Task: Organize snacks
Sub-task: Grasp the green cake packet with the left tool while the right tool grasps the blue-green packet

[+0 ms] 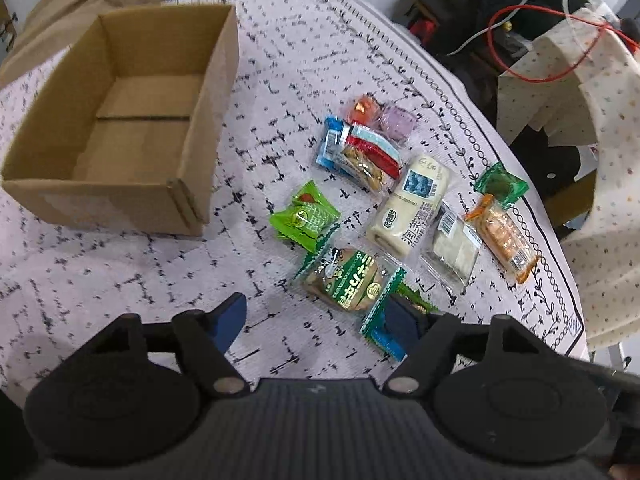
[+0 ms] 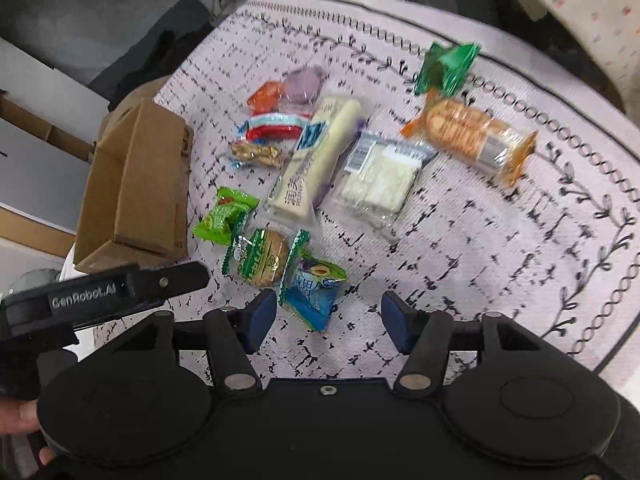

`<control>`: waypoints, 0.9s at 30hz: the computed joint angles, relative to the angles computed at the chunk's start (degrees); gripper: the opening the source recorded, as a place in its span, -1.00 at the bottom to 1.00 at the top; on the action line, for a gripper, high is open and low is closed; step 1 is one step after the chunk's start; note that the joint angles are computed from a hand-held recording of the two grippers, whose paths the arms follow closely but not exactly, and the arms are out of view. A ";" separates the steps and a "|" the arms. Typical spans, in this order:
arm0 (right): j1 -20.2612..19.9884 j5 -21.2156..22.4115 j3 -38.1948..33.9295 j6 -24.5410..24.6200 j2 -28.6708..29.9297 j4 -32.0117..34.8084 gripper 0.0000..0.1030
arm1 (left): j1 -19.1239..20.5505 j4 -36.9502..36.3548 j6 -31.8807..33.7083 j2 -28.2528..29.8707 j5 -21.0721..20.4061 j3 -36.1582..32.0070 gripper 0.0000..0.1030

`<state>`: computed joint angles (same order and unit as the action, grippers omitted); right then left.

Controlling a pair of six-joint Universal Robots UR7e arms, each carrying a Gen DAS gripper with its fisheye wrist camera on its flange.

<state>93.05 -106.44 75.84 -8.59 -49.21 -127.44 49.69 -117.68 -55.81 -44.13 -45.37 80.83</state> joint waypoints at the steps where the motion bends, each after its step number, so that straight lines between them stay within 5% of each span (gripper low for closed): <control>1: -0.07 -0.08 -0.29 0.32 0.45 0.26 0.02 | 0.37 0.05 -0.25 0.43 -0.45 -0.56 0.44; 19: -0.58 -0.73 -2.95 2.64 5.59 0.01 -0.15 | 4.11 -1.97 -7.76 6.65 -5.20 -6.77 0.44; 22: -0.70 0.38 -2.53 2.66 5.92 -1.81 -0.40 | 4.46 -1.92 -9.11 7.47 -5.24 -7.60 0.44; 27: -0.49 0.01 -1.31 3.34 5.73 -4.72 -0.43 | 4.91 -1.86 -10.93 8.38 -4.51 -8.24 0.44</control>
